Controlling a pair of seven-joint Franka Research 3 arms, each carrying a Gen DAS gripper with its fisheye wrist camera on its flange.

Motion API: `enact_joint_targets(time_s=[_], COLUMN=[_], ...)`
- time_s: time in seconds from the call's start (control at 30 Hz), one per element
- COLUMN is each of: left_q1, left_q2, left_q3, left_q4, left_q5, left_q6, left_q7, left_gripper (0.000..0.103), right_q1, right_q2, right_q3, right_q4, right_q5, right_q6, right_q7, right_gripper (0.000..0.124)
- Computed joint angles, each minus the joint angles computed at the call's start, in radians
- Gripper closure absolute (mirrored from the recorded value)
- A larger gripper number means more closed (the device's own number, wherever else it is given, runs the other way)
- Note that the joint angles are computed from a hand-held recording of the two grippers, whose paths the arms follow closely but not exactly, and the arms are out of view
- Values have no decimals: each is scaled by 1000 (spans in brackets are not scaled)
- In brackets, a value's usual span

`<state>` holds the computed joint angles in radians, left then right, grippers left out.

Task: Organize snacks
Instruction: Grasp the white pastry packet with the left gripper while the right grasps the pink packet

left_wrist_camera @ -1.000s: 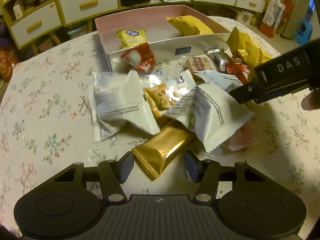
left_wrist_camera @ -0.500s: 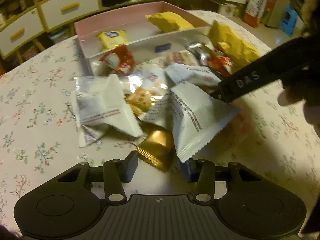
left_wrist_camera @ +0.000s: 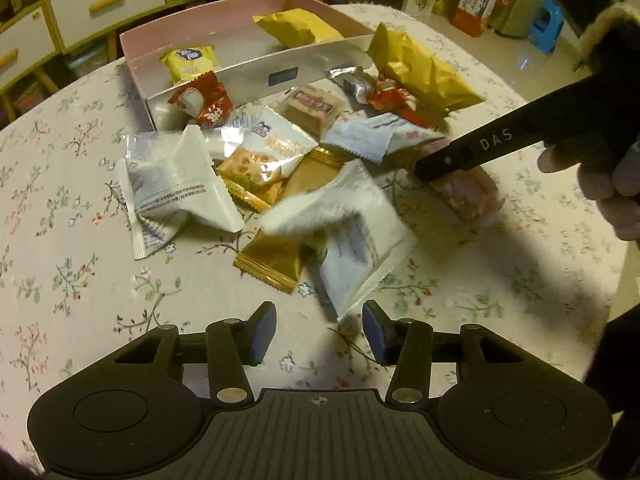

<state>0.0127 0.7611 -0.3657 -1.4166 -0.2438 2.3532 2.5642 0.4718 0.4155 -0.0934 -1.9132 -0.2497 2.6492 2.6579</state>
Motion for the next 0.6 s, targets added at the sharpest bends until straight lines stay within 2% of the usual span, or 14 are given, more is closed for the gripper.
enact_joint_targets(time_s=[0.07, 0.27, 0.37, 0.6], left_q1=[10, -10, -25, -86], left_q2=[-20, -42, -55, -53], left_q3=[-8, -12, -18, 12], left_q4=[-27, -60, -92, -112], left_q5=[-18, -43, -41, 16], left_q6=[16, 34, 80, 197], left_q7=[-6, -66, -77, -235], left_gripper=[48, 42, 35, 31], right_q1=[-3, 1, -5, -18], right_q2=[-13, -66, -81, -91], right_q3=[0, -5, 0, 6], right_q4=[-20, -90, -111, -132], right_q5=[2, -20, -27, -28], right_q6=[9, 55, 70, 87], right_q7=[1, 15, 17, 14], right_gripper=[95, 95, 95, 95])
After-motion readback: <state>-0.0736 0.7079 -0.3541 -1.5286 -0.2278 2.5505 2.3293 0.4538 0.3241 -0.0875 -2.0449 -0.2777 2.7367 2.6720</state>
